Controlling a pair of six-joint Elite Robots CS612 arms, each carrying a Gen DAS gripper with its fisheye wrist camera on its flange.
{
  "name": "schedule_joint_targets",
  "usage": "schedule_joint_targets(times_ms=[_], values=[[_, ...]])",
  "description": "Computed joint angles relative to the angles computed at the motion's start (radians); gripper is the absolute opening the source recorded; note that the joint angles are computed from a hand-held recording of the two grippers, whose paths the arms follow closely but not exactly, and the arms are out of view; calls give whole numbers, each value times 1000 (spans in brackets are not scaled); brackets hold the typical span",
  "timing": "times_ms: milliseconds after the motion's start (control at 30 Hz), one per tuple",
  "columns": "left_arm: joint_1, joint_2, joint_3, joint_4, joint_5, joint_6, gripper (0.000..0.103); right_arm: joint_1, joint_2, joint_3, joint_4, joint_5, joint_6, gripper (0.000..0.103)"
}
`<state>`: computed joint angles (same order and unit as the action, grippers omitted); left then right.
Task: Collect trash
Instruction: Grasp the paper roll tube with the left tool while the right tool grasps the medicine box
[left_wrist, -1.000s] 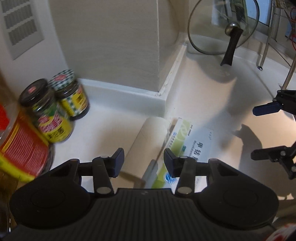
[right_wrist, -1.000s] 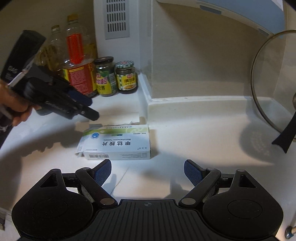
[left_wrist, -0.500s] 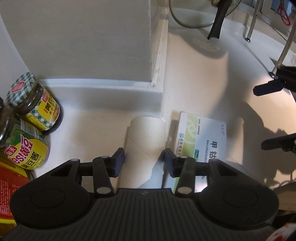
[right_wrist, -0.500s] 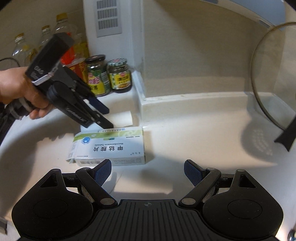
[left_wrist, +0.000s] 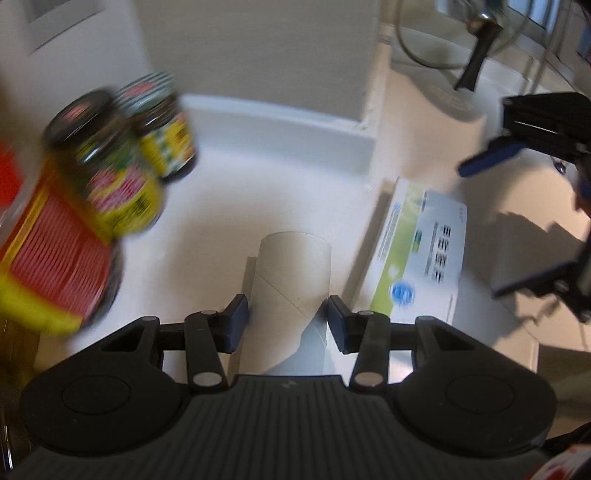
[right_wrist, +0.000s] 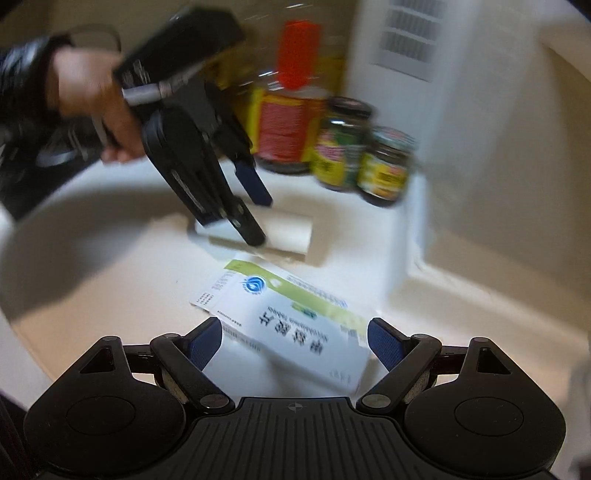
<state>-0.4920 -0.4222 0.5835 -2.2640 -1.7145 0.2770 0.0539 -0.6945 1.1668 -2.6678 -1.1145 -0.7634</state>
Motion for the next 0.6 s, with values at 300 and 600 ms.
schedule_joint_targets(times_ms=[300,600], values=[[16,-150,297,-184,-4,-168,43,50,85,-190,295,-139,-429,86],[21,-222,444,-293,-10,-275,43,62,182,-432,604,-169,-374,86]])
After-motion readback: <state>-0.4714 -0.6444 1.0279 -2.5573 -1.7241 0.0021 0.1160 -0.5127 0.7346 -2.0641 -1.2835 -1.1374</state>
